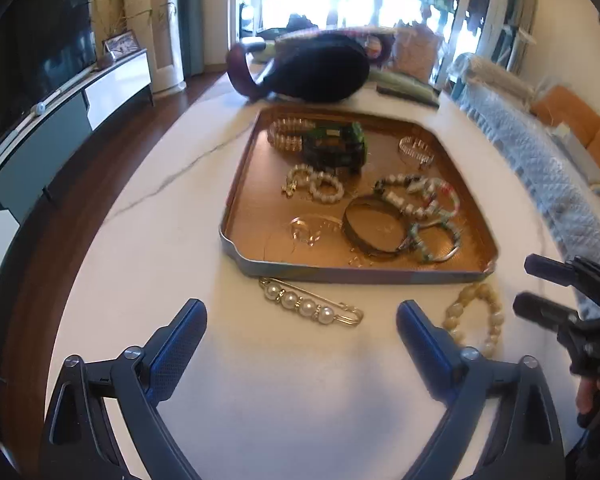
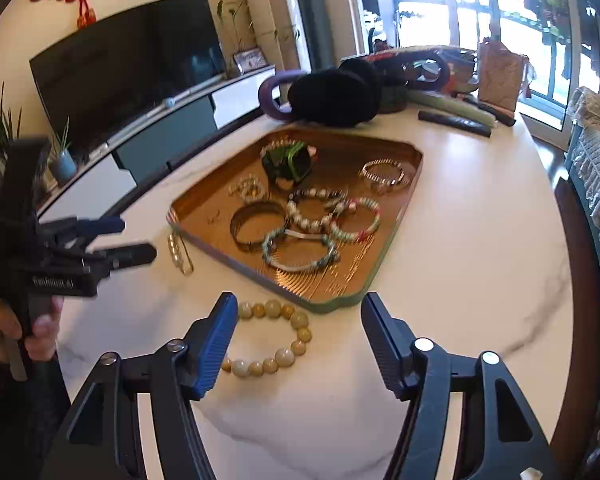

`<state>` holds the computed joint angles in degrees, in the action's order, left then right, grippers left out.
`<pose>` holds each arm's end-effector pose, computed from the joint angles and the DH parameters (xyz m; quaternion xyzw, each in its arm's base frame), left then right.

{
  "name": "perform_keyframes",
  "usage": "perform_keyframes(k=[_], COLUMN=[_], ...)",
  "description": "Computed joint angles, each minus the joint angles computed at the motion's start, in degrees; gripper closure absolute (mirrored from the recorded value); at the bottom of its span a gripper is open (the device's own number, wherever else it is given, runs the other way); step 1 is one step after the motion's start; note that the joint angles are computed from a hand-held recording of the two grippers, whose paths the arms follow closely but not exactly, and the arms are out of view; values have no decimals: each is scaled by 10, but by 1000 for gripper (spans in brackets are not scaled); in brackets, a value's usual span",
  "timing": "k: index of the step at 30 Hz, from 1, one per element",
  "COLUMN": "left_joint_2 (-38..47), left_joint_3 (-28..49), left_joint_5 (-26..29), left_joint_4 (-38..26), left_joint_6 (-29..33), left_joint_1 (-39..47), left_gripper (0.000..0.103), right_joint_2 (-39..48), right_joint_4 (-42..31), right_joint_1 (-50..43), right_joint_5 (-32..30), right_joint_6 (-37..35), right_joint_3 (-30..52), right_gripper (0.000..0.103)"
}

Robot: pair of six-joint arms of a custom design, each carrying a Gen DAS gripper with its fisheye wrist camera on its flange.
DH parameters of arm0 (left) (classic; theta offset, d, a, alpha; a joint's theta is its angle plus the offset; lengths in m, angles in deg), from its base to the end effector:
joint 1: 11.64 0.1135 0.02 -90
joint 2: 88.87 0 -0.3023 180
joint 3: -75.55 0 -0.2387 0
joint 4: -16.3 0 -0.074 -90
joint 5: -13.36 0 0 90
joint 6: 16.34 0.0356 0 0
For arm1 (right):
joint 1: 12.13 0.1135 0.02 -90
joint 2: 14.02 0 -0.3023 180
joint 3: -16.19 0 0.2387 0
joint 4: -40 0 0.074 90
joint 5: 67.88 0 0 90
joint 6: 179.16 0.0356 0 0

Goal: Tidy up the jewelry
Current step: 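Grasp the pearl brooch pin with the left gripper while the right grasps the jade bead bracelet, then carry the pearl brooch with the left gripper while the right carries the jade bracelet over the tray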

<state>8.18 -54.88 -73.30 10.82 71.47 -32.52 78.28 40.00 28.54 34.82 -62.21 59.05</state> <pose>0.2650 -0.1033 0.1501 0.1630 0.9337 -0.0906 0.3056 0.2008 0.1622 0.1516 -0.0733 0.9302 0.1055 0.3440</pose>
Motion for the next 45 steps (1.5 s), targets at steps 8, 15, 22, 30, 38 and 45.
perform_keyframes(k=[8,15,22,30,38,45], left_joint_2=[76,68,37,3,-46,-79], left_joint_3=[37,46,22,4,-8,-10], left_joint_5=[-19,39,53,69,91,71], left_joint_4=[16,-29,-48,-47,-43,-34], left_joint_6=[37,43,59,74,71,74], left_joint_1=[-10,18,3,4,14,-19], left_gripper=[44,59,91,92,92,92], right_joint_2=[61,107,102,51,1,-37], right_joint_4=[15,-5,-19,-23,-24,-35], right_joint_1=[15,37,44,71,74,98], right_joint_5=[13,65,67,91,102,121], right_joint_6=[-13,-25,-27,-29,-26,-47], right_joint_3=[15,42,47,36,21,27], right_gripper=[43,77,92,92,92,92])
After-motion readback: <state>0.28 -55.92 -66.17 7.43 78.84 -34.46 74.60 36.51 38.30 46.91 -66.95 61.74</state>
